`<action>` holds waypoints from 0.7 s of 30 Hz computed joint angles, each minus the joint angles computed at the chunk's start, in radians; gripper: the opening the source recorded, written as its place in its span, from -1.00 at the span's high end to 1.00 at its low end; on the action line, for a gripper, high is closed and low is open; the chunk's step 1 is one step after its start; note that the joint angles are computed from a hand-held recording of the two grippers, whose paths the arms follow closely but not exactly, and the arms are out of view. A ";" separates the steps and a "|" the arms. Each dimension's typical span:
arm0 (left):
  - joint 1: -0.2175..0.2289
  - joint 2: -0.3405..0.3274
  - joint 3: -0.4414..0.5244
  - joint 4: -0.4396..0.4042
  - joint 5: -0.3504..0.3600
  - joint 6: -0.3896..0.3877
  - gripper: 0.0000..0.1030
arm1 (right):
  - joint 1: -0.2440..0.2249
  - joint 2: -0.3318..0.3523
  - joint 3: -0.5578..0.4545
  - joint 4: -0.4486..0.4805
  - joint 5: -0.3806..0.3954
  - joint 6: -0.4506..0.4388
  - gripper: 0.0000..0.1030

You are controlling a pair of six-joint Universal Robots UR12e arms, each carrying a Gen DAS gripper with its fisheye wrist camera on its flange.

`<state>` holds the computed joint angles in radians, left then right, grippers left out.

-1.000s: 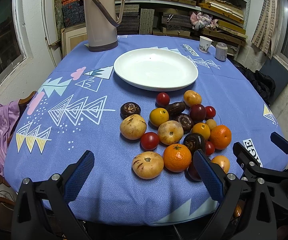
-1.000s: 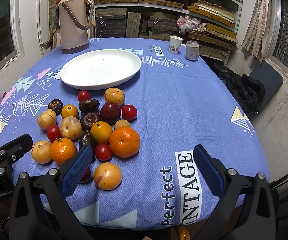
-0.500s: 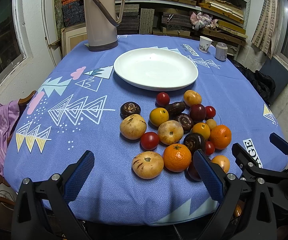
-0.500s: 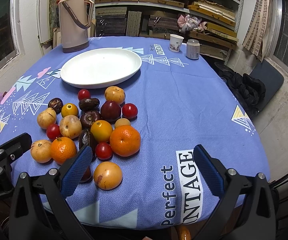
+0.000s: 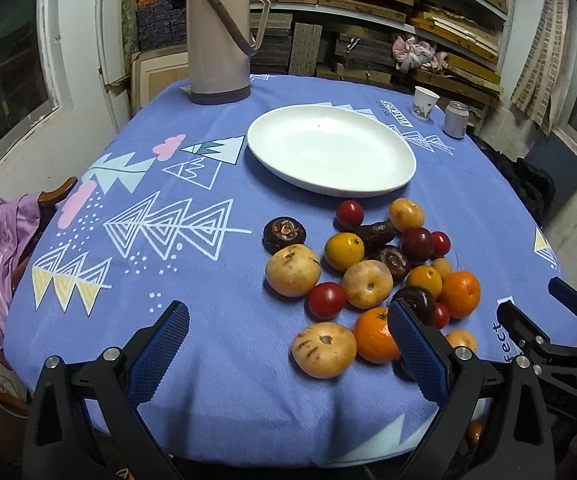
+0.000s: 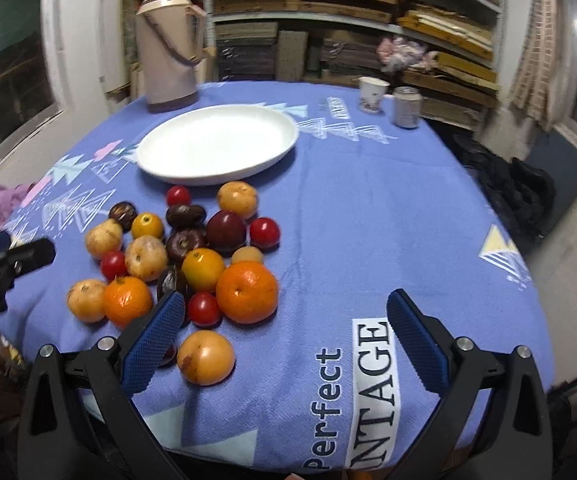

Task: Organize fruits
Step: 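Grasp the tangerine with the right tool while the left tool grasps a pale yellow fruit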

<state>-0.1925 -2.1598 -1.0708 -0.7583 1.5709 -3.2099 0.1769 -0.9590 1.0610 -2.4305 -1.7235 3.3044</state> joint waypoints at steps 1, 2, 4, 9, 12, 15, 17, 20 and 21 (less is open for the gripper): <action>0.001 -0.003 0.002 -0.003 -0.008 0.010 -0.93 | -0.004 0.001 0.001 0.002 0.009 -0.014 -0.92; 0.004 -0.006 0.009 -0.012 -0.016 0.020 -0.93 | -0.005 0.002 0.001 0.003 0.010 -0.023 -0.92; 0.009 -0.018 0.027 -0.038 -0.027 0.038 -0.93 | -0.010 0.002 0.006 -0.006 0.019 -0.039 -0.92; 0.015 -0.042 0.063 -0.103 -0.036 0.038 -0.93 | -0.030 0.024 -0.026 0.047 0.102 -0.064 -0.37; 0.019 -0.053 0.079 -0.123 -0.030 0.041 -0.93 | -0.031 0.051 -0.068 0.110 0.128 -0.090 -0.17; 0.024 -0.060 0.088 -0.135 -0.034 0.044 -0.93 | -0.034 0.065 -0.088 0.126 0.177 -0.100 -0.17; 0.029 -0.066 0.094 -0.145 -0.047 0.042 -0.93 | -0.034 0.078 -0.108 0.149 0.193 -0.106 -0.12; 0.034 -0.076 0.109 -0.158 -0.055 0.035 -0.93 | -0.040 0.093 -0.131 0.177 0.237 -0.089 0.07; 0.035 -0.079 0.115 -0.164 -0.058 0.033 -0.93 | -0.042 0.096 -0.135 0.175 0.245 -0.083 0.08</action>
